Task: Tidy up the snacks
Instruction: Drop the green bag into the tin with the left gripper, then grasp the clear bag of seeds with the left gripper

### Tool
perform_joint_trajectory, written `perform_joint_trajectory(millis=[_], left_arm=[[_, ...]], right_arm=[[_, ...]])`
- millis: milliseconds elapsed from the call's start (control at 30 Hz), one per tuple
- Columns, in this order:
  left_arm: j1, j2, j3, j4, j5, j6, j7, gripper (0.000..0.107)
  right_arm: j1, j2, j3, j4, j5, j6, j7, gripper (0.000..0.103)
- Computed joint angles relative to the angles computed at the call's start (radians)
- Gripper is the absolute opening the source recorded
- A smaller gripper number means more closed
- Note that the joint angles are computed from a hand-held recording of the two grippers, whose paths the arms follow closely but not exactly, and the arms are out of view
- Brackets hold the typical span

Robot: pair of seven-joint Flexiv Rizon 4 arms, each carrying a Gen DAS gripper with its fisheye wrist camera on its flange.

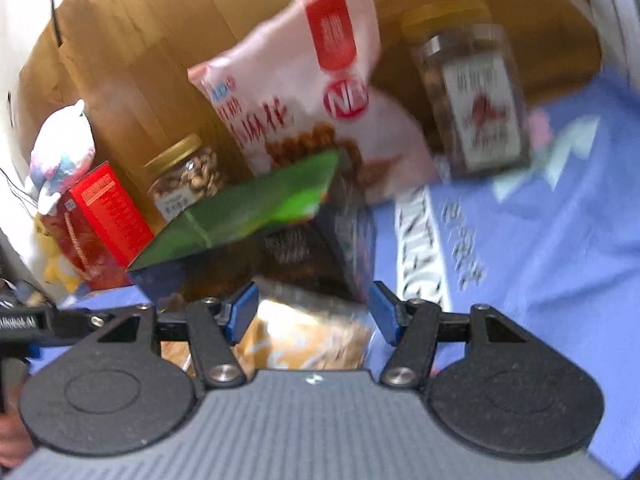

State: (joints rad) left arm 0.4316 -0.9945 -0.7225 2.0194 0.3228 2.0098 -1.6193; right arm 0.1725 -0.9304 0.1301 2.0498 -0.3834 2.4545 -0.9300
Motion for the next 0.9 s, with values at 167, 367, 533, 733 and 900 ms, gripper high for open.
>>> perform_joint_trajectory(millis=[167,367,533,733,900], left_arm=[[-0.047,-0.021,0.002,-0.024,-0.045,-0.059,0.027,0.029],[0.014,-0.054,-0.056,0.021,-0.033,-0.057,0.04,0.03],[-0.02,-0.042,-0.05,0.0,-0.062,-0.074,0.047,0.033],[-0.091,-0.026,-0.023,-0.033,-0.082,-0.083,0.091,0.035],[-0.12,-0.015,0.0,-0.031,-0.065,-0.06,0.1,0.018]], right_arm=[[0.006,0.013,-0.003,0.06,-0.035,0.04,-0.049,0.063],[0.032,0.031,-0.023,0.168,-0.049,0.128,-0.221,0.065],[0.144,0.067,-0.067,0.197,0.122,0.084,-0.396,0.07],[0.23,0.054,-0.088,0.186,0.243,0.057,-0.578,0.087],[0.208,0.054,-0.057,0.175,0.253,0.032,-0.612,0.091]])
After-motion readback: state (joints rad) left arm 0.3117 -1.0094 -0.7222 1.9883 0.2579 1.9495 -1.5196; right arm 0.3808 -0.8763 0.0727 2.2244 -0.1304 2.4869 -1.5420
